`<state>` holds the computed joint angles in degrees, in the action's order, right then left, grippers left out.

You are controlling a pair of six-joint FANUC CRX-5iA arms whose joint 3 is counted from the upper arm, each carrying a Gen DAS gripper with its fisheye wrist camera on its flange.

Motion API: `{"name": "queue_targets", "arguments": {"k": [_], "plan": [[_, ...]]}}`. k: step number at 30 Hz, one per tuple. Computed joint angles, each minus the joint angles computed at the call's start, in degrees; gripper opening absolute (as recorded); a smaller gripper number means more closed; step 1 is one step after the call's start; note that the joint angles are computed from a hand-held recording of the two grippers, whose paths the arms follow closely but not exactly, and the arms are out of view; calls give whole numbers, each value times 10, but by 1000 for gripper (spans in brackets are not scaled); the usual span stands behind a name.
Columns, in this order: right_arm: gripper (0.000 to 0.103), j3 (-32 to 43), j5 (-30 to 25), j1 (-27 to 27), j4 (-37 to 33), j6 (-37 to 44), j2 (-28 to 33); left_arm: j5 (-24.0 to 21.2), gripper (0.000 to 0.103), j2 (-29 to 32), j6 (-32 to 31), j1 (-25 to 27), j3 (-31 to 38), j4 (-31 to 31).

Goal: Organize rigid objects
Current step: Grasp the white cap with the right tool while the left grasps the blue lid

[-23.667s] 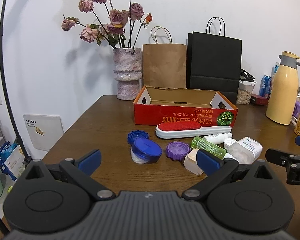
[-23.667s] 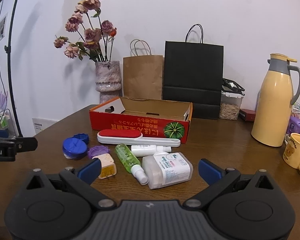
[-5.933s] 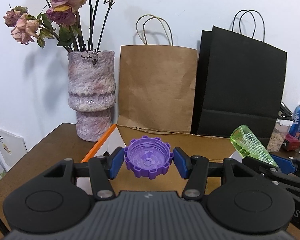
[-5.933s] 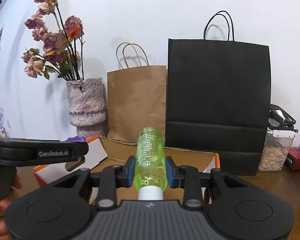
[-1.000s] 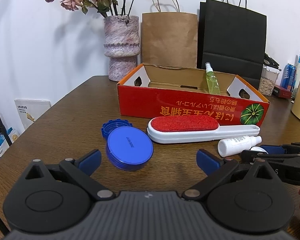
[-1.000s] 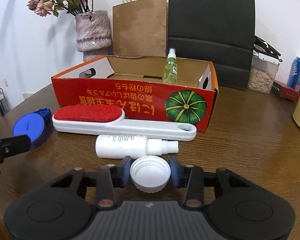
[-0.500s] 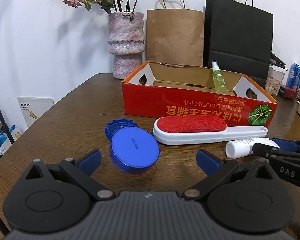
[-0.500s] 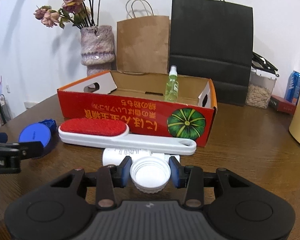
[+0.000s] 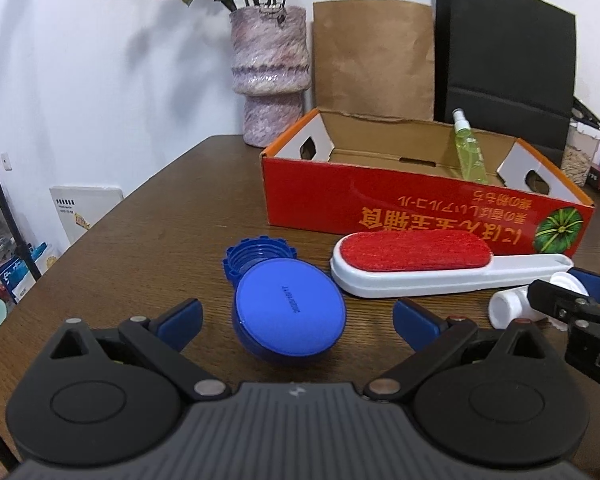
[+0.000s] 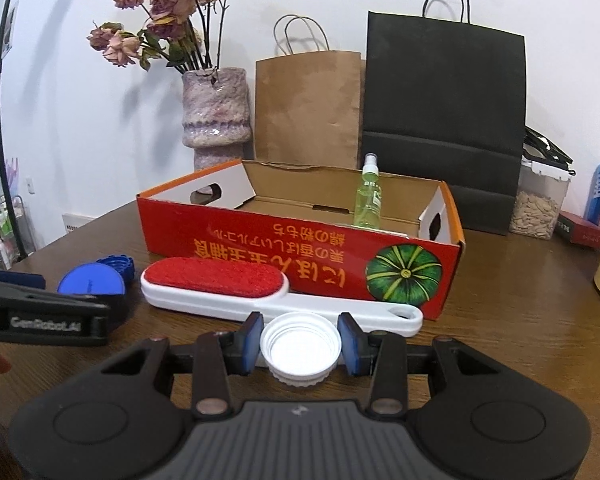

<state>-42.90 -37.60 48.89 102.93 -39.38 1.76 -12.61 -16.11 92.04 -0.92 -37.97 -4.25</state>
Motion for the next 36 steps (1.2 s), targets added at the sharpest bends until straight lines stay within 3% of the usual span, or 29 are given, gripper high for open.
{"name": "queue_targets", "arguments": {"k": [6,9,12,18,36], "plan": [[40,7,8,-8,16,-6,7,-40,103,29,91,-16,48,-89],[40,10,10,-10,19,-6,10,-65,103,42,166,-36,77,-160],[40,12,12,-11,21,-6,12,-85,96,54,212,-51,98,-202],[40,14,14,-12,22,-7,14,-88,70,61,205,-52,101,-197],[40,3,1,-14,52,-33,6,-45,70,30,171,-40,69,-168]]}}
